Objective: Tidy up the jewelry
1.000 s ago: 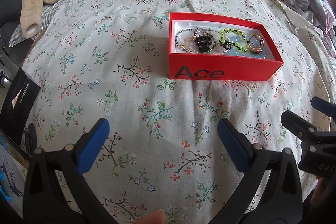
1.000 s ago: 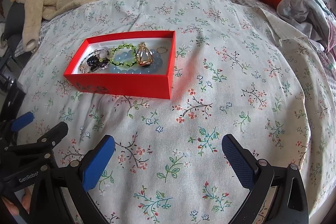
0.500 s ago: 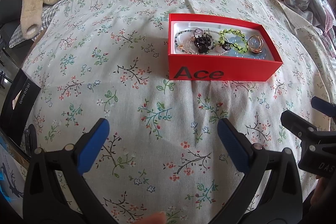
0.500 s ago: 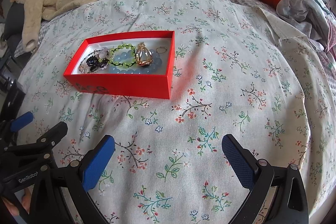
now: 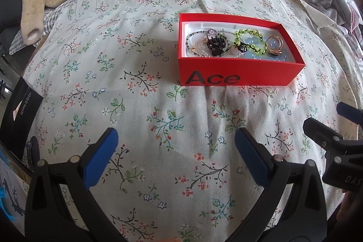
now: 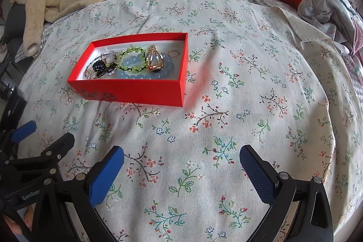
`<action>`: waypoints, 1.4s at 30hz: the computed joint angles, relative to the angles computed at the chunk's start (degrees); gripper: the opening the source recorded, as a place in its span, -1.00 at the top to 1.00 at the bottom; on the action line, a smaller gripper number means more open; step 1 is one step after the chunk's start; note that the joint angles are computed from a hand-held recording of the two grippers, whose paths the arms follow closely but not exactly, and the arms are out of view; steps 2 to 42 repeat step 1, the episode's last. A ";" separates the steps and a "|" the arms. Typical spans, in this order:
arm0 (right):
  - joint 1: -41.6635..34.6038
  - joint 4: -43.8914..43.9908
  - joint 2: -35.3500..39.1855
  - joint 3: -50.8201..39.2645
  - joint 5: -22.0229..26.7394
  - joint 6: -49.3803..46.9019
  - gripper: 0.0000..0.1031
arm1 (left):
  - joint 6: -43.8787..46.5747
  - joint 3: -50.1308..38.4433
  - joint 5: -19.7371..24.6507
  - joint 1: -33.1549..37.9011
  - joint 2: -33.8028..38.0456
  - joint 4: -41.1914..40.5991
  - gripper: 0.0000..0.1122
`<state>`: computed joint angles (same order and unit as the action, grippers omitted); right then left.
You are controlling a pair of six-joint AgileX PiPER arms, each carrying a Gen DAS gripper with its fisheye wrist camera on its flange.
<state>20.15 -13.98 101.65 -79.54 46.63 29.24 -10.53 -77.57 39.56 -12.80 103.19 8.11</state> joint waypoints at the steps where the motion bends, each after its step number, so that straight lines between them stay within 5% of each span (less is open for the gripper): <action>1: -0.01 -0.10 0.03 0.08 -0.04 0.03 -0.99 | 0.23 0.15 -0.43 0.07 0.03 -0.27 -0.82; 42: -0.01 -0.10 0.03 0.08 -0.04 0.03 -0.99 | 0.23 0.15 -0.43 0.07 0.03 -0.27 -0.82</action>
